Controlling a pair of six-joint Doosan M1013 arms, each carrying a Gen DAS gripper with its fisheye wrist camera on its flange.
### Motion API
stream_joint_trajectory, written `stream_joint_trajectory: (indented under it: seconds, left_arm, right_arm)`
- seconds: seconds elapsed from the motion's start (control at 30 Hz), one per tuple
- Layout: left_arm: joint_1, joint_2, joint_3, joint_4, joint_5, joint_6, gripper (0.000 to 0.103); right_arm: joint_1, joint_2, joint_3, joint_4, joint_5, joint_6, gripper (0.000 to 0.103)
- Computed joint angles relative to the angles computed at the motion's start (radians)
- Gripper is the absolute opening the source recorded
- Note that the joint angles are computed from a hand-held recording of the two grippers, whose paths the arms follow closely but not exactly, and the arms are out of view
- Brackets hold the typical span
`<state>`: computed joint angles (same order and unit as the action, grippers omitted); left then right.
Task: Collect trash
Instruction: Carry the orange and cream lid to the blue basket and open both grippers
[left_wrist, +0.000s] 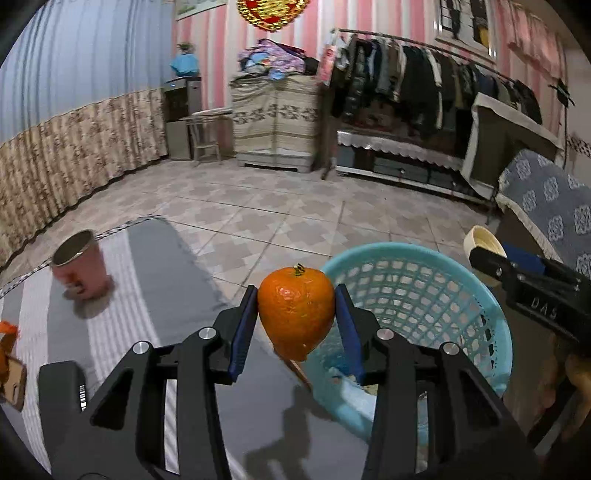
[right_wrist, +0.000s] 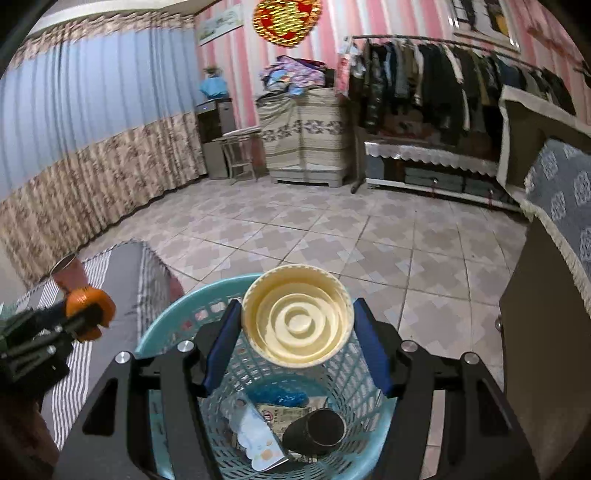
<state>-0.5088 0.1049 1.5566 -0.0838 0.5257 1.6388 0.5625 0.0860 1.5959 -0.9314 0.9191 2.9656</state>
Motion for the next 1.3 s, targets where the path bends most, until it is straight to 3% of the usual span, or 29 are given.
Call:
stream_joint_trajectory:
  seconds: [0.33,0.47,0.6,0.7,0.83,1.0,1.03,1.1,1.3]
  left_arm:
    - [-0.033,0.046,-0.052,-0.031,0.015,0.065,0.046]
    - [-0.039,0.041,-0.057,-0.010,-0.008,0.046,0.071]
    - [-0.035,0.033,-0.058,0.065,-0.022,-0.043,0.087]
    - [-0.022,0.022,-0.049,0.119,-0.034,-0.124,0.094]
    - [-0.010,0.005,-0.030,0.239,-0.050,-0.251,0.096]
    - [0.005,-0.014,-0.012,0.274,-0.045,-0.265,0.096]
    - [0.006,-0.018,-0.008,0.287,-0.045,-0.272,0.097]
    - [0.011,-0.026,0.000,0.287,-0.048,-0.268,0.097]
    - [0.035,-0.053,0.023,0.267,-0.041,-0.267,0.097]
  right_arm:
    - [-0.018,-0.018,0.034,0.005,-0.003,0.072,0.061]
    - [-0.019,-0.018,0.035,0.008,-0.003,0.070,0.061]
    - [-0.019,-0.010,0.027,0.033,-0.003,0.038,0.061]
    - [-0.017,0.000,0.017,0.052,-0.007,0.015,0.061]
    - [-0.007,0.015,-0.001,0.071,-0.009,-0.025,0.061]
    - [-0.002,0.029,-0.016,0.103,-0.026,-0.073,0.061]
    - [-0.002,0.034,-0.021,0.112,-0.025,-0.085,0.068]
    - [0.010,0.045,-0.028,0.074,0.009,-0.066,0.092]
    - [0.018,0.056,-0.043,0.060,0.024,-0.067,0.097]
